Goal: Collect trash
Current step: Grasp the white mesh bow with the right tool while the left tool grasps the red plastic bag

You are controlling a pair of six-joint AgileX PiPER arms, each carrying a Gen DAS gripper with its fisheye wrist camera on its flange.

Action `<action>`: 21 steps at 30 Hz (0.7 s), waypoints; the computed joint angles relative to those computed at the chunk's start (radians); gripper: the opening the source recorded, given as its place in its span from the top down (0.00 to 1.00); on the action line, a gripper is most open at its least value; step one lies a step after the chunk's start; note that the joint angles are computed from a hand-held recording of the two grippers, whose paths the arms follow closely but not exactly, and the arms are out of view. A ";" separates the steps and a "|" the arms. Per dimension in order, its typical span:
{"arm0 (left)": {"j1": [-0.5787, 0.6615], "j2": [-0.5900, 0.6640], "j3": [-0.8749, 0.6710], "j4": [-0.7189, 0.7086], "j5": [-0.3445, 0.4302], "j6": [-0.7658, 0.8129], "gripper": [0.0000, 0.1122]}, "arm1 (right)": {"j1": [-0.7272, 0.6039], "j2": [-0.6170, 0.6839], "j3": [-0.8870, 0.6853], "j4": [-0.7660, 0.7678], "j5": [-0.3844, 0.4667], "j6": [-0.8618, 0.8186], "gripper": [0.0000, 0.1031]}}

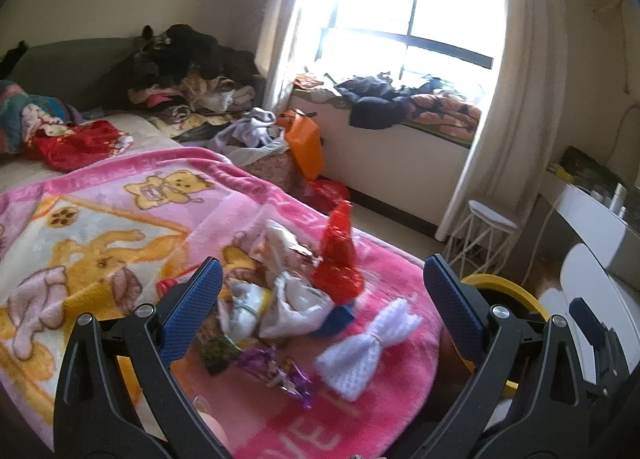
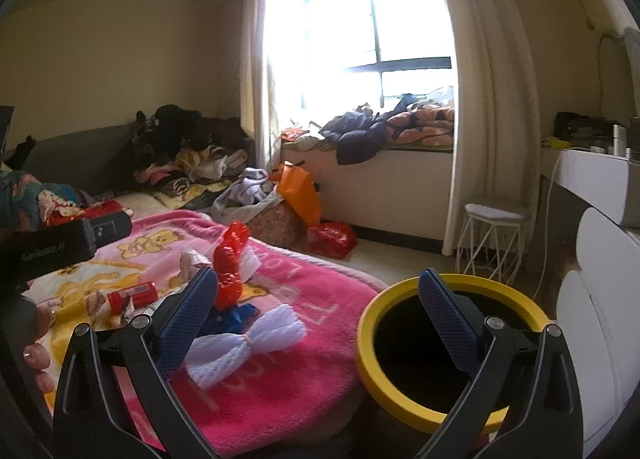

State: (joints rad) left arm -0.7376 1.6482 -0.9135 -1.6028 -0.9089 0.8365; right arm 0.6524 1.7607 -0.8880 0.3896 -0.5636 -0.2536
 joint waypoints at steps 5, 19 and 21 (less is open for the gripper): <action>0.029 -0.027 0.019 -0.016 -0.023 0.000 0.18 | 0.023 0.031 -0.068 -0.007 0.060 -0.008 0.05; 0.170 -0.064 0.041 -0.024 0.070 0.042 0.18 | 0.072 0.167 -0.334 0.181 0.235 -0.184 0.05; 0.194 -0.063 0.047 0.033 0.114 0.016 0.18 | 0.067 0.200 -0.388 0.311 0.276 -0.310 0.05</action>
State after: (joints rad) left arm -0.5433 1.5851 -0.8663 -1.5694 -0.7953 0.8525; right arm 0.7189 1.9608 -1.2759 0.7010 -0.2877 -0.5632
